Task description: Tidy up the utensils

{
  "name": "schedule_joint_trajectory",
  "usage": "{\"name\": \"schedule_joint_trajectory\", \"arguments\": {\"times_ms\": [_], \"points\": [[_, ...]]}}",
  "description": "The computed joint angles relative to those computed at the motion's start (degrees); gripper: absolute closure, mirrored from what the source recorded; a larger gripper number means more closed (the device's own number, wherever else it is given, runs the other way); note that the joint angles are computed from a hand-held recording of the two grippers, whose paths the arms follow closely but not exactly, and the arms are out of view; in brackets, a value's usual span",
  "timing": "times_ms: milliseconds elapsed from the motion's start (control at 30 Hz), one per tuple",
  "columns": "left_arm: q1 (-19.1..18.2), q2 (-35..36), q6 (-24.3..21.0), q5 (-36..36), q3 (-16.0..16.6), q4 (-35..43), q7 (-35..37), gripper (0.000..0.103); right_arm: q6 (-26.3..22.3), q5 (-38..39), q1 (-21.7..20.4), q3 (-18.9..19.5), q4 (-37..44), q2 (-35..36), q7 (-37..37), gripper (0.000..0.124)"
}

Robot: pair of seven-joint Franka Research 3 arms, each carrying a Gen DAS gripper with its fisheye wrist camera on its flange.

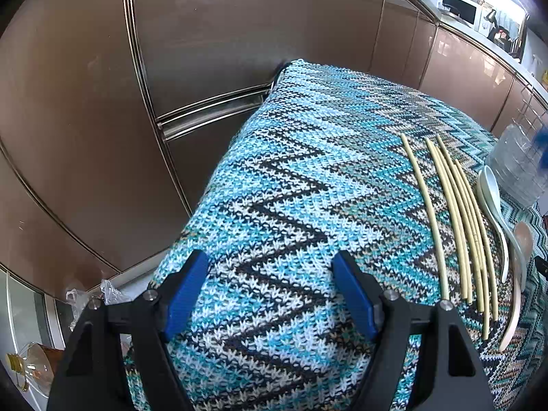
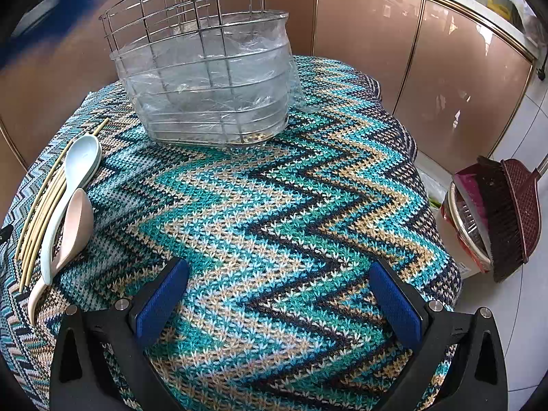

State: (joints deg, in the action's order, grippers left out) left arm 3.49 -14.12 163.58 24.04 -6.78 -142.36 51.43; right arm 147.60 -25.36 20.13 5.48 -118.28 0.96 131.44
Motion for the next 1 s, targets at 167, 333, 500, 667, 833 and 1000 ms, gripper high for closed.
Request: {"name": "schedule_joint_trajectory", "arguments": {"times_ms": [167, 333, 500, 667, 833, 1000], "points": [[-0.3, -0.1, 0.6, -1.0, 0.4, -0.3, 0.8, 0.029, 0.0, 0.0, 0.0, 0.0, 0.0, 0.0, 0.0, 0.021], [-0.2, -0.2, 0.7, -1.3, 0.5, -0.4, 1.2, 0.028, 0.0, 0.0, 0.0, 0.0, 0.0, 0.0, 0.0, 0.021], [-0.4, -0.2, 1.2, -2.2, 0.7, -0.7, 1.9, 0.027, 0.0, -0.1, 0.0, 0.0, 0.0, 0.0, 0.1, 0.021], [-0.3, -0.2, 1.2, -2.4, 0.6, -0.6, 2.0, 0.027, 0.1, -0.1, 0.0, 0.0, 0.0, 0.0, 0.1, 0.021], [-0.4, -0.2, 1.4, -2.7, 0.7, -0.7, 2.3, 0.026, 0.1, 0.0, 0.0, 0.0, -0.1, 0.0, 0.0, 0.021], [-0.4, -0.2, 1.4, -2.9, 0.7, -0.7, 2.4, 0.026, 0.1, -0.1, 0.0, 0.0, 0.0, 0.0, 0.1, 0.021]]}}
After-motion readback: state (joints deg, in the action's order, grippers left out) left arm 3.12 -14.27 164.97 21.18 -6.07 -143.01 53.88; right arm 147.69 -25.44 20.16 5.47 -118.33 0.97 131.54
